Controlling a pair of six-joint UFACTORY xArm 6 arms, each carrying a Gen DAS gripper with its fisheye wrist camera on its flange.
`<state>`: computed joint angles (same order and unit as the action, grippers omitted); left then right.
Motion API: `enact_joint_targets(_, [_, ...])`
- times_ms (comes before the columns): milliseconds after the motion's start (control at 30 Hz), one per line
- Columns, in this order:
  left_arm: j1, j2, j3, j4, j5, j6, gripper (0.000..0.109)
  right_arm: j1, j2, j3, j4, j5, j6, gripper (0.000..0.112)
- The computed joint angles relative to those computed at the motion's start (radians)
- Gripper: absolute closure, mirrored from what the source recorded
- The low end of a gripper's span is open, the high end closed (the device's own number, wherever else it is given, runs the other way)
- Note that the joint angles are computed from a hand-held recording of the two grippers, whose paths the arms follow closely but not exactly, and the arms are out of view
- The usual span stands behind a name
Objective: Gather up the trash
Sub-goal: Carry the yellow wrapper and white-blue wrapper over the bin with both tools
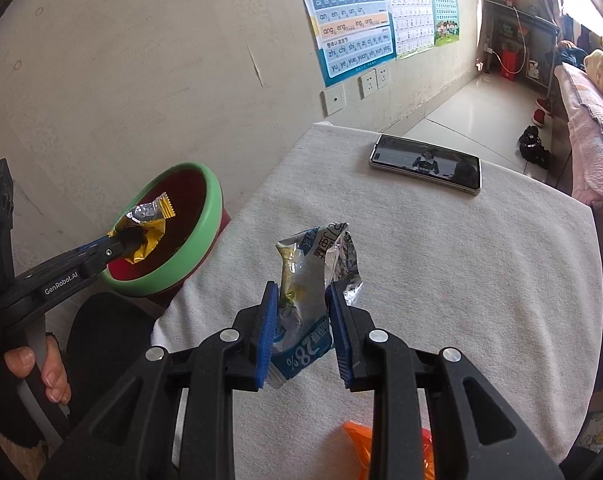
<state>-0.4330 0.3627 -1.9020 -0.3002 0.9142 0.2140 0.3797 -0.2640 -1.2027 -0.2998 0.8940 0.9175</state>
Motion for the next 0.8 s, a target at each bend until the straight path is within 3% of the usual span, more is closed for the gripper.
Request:
enact_joint_targets(567, [0.07,0.045,-0.052,0.053,-0.02,-0.046,0.078,0.028,0.235,-0.229,0.088,-0.028,-0.171,0.087])
enact_joint_targets(800, [0.089,0.106,-0.14,0.093,0.01,-0.077,0.078,0.007,0.351,-0.357,0.235,-0.066,-0.298,0.087])
